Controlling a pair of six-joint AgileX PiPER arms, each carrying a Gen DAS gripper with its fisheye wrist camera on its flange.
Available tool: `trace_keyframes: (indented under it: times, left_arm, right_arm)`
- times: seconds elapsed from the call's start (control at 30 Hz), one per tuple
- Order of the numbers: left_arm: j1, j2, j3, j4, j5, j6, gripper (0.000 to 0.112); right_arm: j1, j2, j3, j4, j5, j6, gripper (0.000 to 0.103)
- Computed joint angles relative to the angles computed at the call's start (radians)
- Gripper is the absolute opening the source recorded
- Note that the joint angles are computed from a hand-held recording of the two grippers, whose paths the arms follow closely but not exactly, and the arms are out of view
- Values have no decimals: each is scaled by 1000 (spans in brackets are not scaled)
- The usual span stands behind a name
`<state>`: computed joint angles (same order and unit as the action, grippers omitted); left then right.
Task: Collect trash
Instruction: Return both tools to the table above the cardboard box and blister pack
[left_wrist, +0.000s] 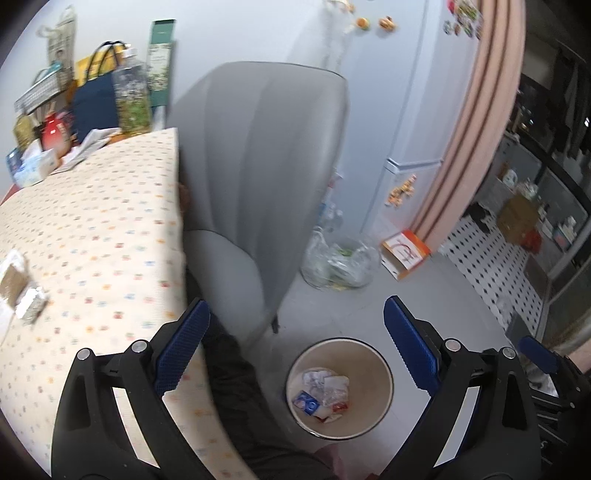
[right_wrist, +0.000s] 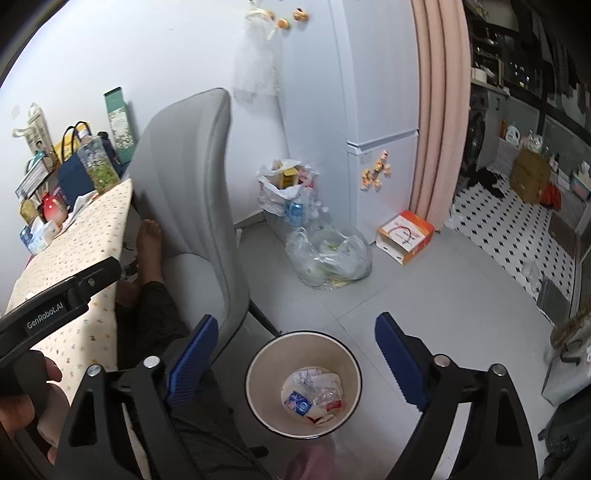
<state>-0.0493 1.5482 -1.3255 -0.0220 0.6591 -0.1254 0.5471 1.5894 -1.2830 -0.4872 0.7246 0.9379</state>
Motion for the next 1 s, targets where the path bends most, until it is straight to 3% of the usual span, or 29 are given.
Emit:
trace_keyframes:
  times: [0.23,0.6,1.0]
  left_arm:
    - [166,-69,23,-93,8,103,97]
    - [406,-165,61,-234,36,279,97]
    - [673,-174,65,-399,79,476,97]
  right_arm:
    - [107,39,-113,-55,78,37,95]
    - [266,136,-292,-92,162,52,95]
    - [366,277,-531,-54,227,-27,95]
